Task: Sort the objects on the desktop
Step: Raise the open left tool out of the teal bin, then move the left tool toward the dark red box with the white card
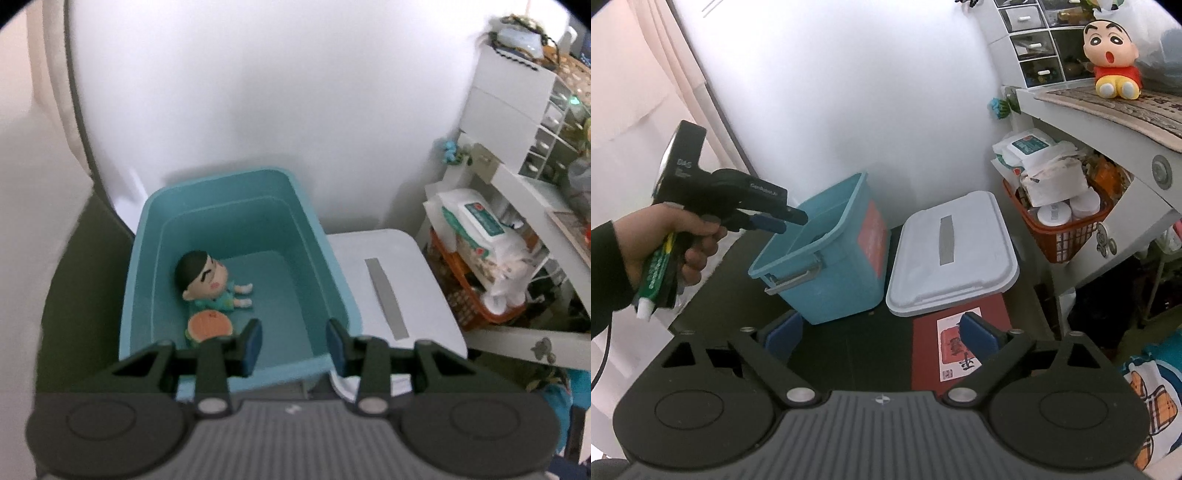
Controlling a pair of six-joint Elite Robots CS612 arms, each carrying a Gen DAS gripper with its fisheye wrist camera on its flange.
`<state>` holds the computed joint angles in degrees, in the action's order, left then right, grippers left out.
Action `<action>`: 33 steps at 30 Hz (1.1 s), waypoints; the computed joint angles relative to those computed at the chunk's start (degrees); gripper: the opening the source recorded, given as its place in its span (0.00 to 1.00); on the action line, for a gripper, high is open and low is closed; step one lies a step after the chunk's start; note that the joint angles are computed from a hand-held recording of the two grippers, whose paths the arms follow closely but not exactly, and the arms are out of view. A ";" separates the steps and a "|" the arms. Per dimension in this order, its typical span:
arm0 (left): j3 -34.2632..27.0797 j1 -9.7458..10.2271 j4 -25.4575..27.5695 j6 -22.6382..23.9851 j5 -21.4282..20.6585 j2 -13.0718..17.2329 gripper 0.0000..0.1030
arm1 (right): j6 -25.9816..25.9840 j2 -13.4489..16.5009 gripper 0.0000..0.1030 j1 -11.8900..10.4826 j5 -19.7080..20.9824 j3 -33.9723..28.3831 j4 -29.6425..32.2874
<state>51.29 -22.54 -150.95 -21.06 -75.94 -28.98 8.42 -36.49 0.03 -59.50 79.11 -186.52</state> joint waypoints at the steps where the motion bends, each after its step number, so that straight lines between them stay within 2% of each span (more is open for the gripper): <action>1: 1.02 -0.16 -0.61 -0.37 0.20 -0.47 0.41 | -0.03 -0.08 0.92 -0.03 0.01 0.14 0.04; 8: 7.59 -1.10 -2.99 -2.62 1.43 -3.56 0.41 | -1.17 -0.40 0.92 0.12 -0.90 0.55 0.41; 15: 11.24 -1.95 -5.20 -4.32 2.23 -5.23 0.41 | -1.64 -0.40 0.92 0.06 -2.47 0.57 1.10; 21: 12.33 -2.74 -6.16 -3.87 2.28 -5.70 0.41 | -1.48 -0.30 0.92 0.08 -3.75 0.44 1.85; 24: 12.36 -3.06 -7.03 -3.53 2.23 -5.52 0.45 | -2.15 -0.22 0.92 0.28 -4.58 0.65 1.98; 28: 12.20 -3.35 -7.71 -3.42 1.34 -5.11 0.46 | -3.67 0.05 0.92 0.43 -5.56 0.73 2.33; 33: 12.15 -3.68 -7.78 -2.66 -0.31 -4.83 0.46 | -3.66 0.20 0.92 0.47 -9.22 0.36 2.92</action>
<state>63.44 -26.22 -158.73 -23.73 -76.24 -33.81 4.76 -36.30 0.50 -68.72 79.47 -183.59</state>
